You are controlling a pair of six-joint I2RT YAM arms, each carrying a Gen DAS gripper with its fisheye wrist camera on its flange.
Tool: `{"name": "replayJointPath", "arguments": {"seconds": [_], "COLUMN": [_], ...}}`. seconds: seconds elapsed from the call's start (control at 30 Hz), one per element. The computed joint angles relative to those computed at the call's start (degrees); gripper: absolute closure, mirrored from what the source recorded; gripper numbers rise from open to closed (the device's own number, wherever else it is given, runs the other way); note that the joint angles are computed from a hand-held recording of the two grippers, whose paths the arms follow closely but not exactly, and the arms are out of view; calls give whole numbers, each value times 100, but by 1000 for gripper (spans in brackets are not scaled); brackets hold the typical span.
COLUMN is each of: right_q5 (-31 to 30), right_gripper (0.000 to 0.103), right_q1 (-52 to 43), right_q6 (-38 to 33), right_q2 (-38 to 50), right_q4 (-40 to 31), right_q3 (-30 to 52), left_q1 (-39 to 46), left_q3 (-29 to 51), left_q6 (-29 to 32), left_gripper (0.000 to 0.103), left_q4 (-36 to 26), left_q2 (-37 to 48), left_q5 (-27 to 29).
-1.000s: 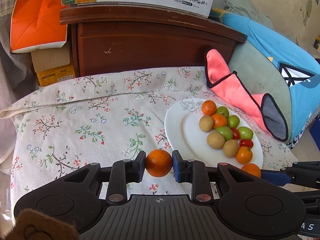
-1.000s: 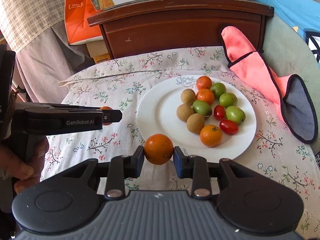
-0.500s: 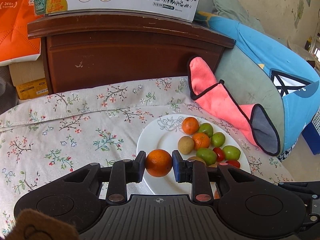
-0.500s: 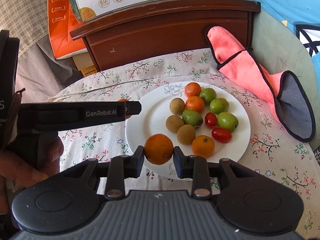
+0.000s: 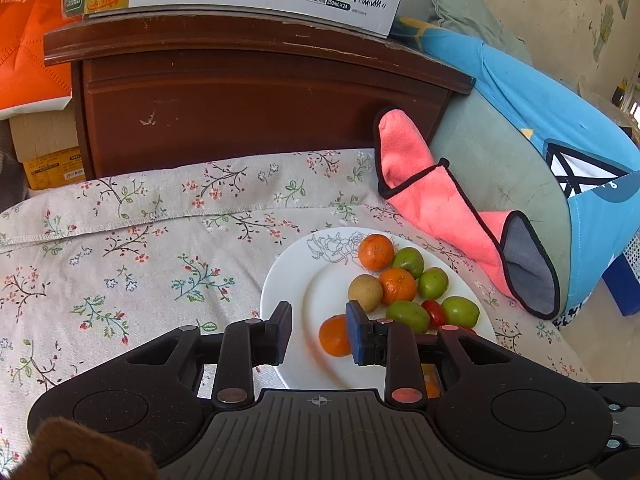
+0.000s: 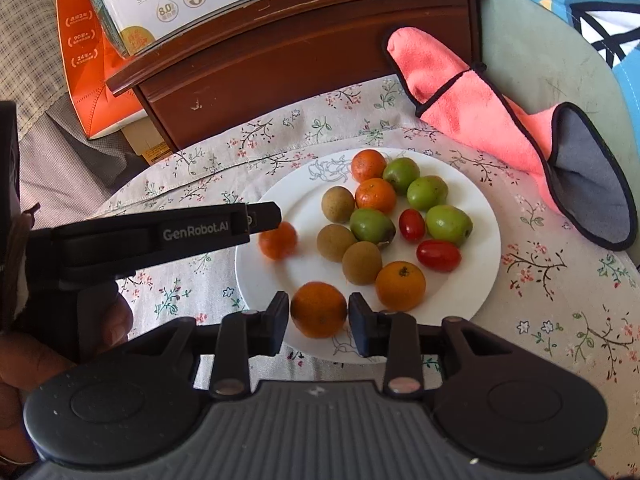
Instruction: Organize fruits
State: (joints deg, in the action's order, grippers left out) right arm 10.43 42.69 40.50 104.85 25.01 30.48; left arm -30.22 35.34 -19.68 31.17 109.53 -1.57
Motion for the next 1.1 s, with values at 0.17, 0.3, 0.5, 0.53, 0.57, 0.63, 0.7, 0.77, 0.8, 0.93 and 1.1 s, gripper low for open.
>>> {"name": "replayJointPath", "arguments": {"seconds": [0.17, 0.3, 0.5, 0.53, 0.57, 0.63, 0.7, 0.77, 0.8, 0.93, 1.1], "right_q5": [21, 36, 235, 301, 374, 531, 612, 701, 750, 939, 1188], "right_gripper": [68, 61, 51, 47, 42, 36, 30, 24, 20, 14, 7], "right_q1": [6, 34, 180, 212, 244, 306, 335, 367, 381, 442, 514], "right_q6": [-11, -22, -160, -165, -155, -133, -160, -157, -140, 35, 413], "right_q2": [-113, -192, -398, -437, -476, -572, -652, -701, -720, -803, -974], "right_q4": [18, -122, -476, -562, -660, -891, -1107, -1336, -1440, -1839, -2379], "right_q3": [-32, -1, 73, 91, 113, 162, 214, 279, 306, 377, 469], "left_q1": [-98, -160, -255, -279, -313, -367, -421, -456, -465, -477, -577], "left_q3": [-79, -111, -82, -65, -59, -77, -88, -103, -119, -172, -199], "left_q6": [-47, -54, -87, -92, -100, -88, -103, -115, -118, -220, -393], "left_gripper": [45, 29, 17, 15, 14, 13, 11, 8, 8, 7, 6], "left_q4": [-98, -317, -907, -1025, -1144, -1322, -1514, -1701, -1767, -2026, -2444], "left_q2": [-194, -427, -765, -810, -864, -985, -1116, -1242, -1300, -1507, -1701], "left_q5": [-366, -638, -939, -1003, -1084, -1206, -1337, -1457, -1494, -1577, -1743]}}
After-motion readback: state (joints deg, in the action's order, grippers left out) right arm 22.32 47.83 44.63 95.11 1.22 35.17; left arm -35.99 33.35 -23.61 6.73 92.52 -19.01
